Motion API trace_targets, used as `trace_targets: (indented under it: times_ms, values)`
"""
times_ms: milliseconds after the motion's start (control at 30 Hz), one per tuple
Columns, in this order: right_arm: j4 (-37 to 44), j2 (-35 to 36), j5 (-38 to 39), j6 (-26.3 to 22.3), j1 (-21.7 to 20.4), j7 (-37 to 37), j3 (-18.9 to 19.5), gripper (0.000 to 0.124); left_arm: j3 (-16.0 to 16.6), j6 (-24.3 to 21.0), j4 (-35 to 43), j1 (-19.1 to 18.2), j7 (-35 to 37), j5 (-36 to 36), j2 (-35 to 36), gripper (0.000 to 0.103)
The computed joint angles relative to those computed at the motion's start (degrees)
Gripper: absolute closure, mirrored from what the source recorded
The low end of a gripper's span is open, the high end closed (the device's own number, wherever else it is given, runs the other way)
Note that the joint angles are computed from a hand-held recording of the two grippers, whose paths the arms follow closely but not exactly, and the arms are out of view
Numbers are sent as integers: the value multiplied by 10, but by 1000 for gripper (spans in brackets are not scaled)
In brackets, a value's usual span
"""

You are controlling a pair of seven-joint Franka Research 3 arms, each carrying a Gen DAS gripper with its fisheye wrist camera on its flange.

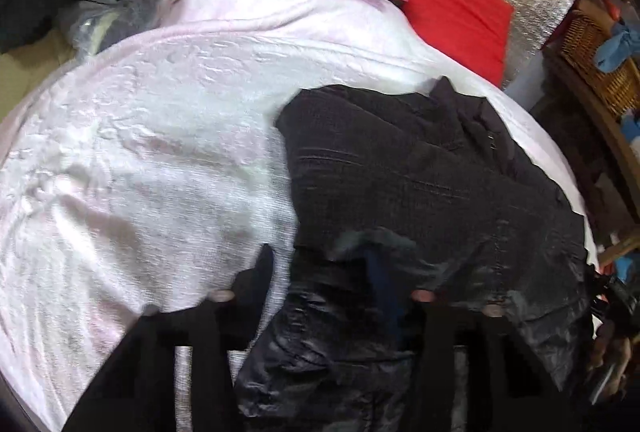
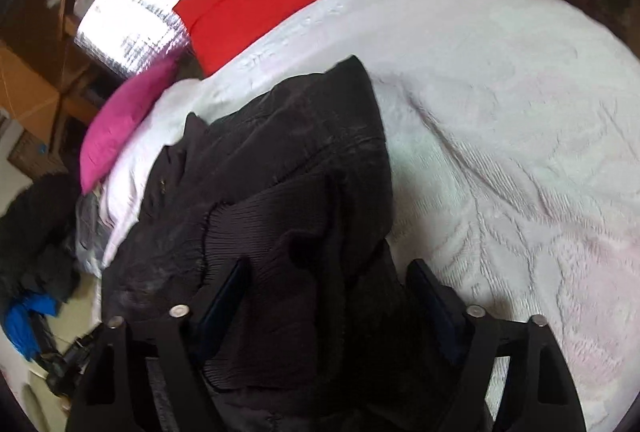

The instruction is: Fold large clothes

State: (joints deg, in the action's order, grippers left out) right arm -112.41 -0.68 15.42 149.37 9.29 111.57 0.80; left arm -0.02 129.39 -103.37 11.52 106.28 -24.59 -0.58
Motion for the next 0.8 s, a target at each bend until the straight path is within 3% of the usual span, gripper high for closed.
trace_targets:
  times_ms: [133,300,400,567,633,700,800]
  values:
    - [-1,-7,-40,10,3,14,4,72,-5,22,-11,-8,4,27,-8,69]
    - [-17,-28,-140,58,2,74,15,81,-3,26,-14,-11,0,41,-8,69]
    - [7,-3,-146,-2,1,82,12,81,-4,29,-17,-12,-5,59,-7,64]
    - [-4,-18,-24,10,0,24,-1,68,-2,36,-17,-11,-30,80,-10,48]
    - [-17,-28,2,38,-3,13,-3,52,-1,49,-16,-10,-34,75,-11,46]
    - [-27,-31,24,72,-6,5,-6,45,-1,69,-19,-11,-37,76,-14,44]
    - [-6,-9,64,65,-11,-4,-12,45,-1,91,-15,-12,-43,75,-8,38]
